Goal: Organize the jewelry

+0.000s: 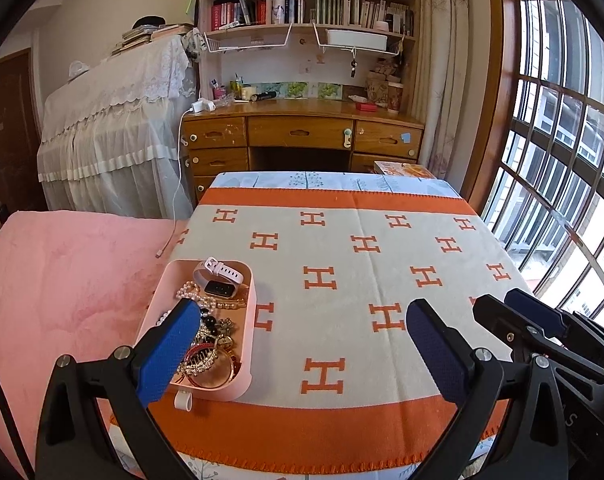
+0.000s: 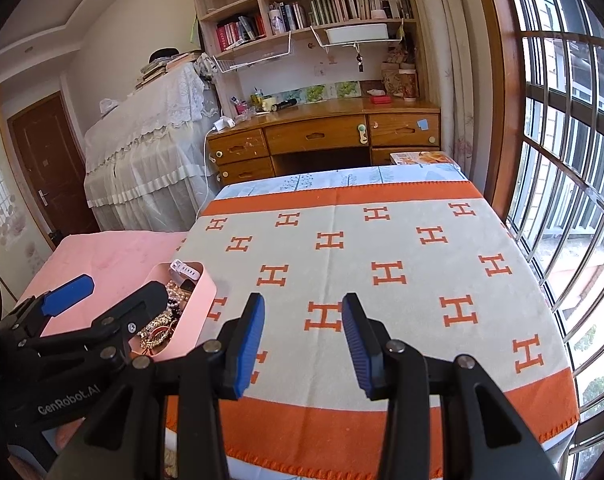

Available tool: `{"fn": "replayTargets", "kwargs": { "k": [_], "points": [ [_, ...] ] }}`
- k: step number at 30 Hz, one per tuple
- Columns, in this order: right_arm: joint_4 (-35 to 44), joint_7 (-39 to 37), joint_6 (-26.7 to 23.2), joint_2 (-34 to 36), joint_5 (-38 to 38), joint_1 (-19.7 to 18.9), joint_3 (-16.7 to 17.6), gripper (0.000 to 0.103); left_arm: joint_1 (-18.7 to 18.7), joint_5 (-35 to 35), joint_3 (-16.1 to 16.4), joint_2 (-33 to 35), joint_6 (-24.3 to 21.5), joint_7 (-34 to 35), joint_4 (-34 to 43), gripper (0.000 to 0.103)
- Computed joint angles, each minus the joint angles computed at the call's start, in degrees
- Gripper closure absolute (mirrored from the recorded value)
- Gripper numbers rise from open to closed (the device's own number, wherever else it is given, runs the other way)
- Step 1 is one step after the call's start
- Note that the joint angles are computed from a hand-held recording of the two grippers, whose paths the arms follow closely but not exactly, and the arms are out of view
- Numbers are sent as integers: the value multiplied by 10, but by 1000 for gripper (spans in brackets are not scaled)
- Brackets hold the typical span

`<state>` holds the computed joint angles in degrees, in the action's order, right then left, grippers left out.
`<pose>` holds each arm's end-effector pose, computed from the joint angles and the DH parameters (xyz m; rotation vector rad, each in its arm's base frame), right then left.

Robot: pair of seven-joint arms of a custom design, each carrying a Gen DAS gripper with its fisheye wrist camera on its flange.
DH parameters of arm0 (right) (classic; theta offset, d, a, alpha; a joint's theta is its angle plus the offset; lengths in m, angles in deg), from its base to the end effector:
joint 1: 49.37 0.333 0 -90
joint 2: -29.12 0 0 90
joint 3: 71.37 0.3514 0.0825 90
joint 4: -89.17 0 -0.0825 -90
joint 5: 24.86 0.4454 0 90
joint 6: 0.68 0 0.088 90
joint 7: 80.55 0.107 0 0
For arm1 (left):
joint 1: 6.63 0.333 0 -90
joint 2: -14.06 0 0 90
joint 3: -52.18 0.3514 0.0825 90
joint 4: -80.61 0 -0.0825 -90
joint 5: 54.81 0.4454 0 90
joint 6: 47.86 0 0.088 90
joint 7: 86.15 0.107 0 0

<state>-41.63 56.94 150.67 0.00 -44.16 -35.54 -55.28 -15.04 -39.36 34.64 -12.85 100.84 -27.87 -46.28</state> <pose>0.4150 0.2798 0.6547 -1.5809 1.6682 -0.6236 0.4464 -0.2567 0.6691 -1.6251 1.7943 -0.8745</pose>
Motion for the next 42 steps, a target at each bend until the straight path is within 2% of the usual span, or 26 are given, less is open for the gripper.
{"fn": "replayTargets", "kwargs": {
  "k": [42],
  "points": [
    [-11, 10, 1, -2, 2, -1, -1, 62, -8, -11, 6, -14, -16, 10, -14, 1]
  ]
}}
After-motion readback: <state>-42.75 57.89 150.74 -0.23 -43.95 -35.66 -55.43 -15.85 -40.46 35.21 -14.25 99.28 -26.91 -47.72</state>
